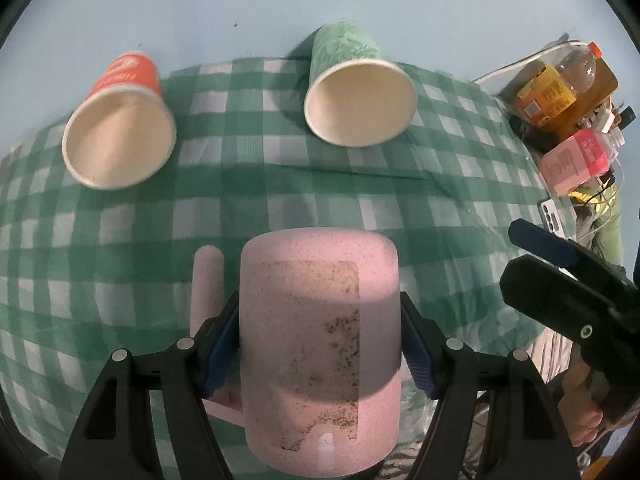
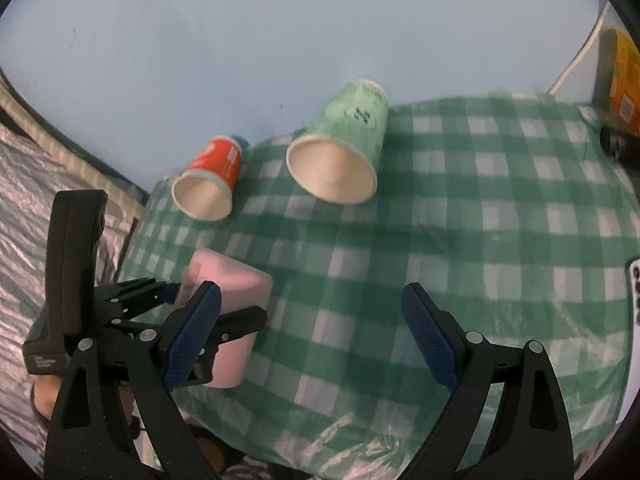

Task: Flip cup upside down
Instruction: 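Lift the pink mug off the table with the left gripper, then close the right gripper on the pink mug while the left gripper holds it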

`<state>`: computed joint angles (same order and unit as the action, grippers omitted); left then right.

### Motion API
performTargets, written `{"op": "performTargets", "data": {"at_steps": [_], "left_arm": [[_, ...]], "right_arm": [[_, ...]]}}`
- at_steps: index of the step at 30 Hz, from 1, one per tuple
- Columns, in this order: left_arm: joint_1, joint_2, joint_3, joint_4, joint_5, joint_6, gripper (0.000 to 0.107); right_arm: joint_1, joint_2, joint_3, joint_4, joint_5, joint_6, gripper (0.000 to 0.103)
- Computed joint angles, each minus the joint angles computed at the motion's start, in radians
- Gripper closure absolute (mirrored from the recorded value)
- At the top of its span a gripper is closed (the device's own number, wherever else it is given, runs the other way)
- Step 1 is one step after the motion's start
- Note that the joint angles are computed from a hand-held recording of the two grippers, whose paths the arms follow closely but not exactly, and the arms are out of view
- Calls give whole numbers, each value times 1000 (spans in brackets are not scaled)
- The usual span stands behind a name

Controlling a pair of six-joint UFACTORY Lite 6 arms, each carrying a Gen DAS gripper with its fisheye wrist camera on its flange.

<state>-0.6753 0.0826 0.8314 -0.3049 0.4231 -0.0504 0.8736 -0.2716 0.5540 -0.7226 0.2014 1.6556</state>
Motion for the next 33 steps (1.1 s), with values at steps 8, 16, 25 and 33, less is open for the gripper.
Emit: {"op": "performTargets", "data": {"at_steps": [8, 16, 25, 33], "left_arm": [[-24, -15, -54, -20, -37, 4, 33], [-53, 25, -30, 1, -31, 3, 33], [-15, -72, -43, -67, 25, 97, 27], [74, -270, -125, -119, 100, 208, 24]], "right_arm": [[4, 8, -51, -66, -45, 98, 11], [-3, -17, -72, 1, -45, 34, 11], [-15, 4, -55, 47, -58, -16, 11], [20, 34, -5, 44, -66, 17, 11]]}}
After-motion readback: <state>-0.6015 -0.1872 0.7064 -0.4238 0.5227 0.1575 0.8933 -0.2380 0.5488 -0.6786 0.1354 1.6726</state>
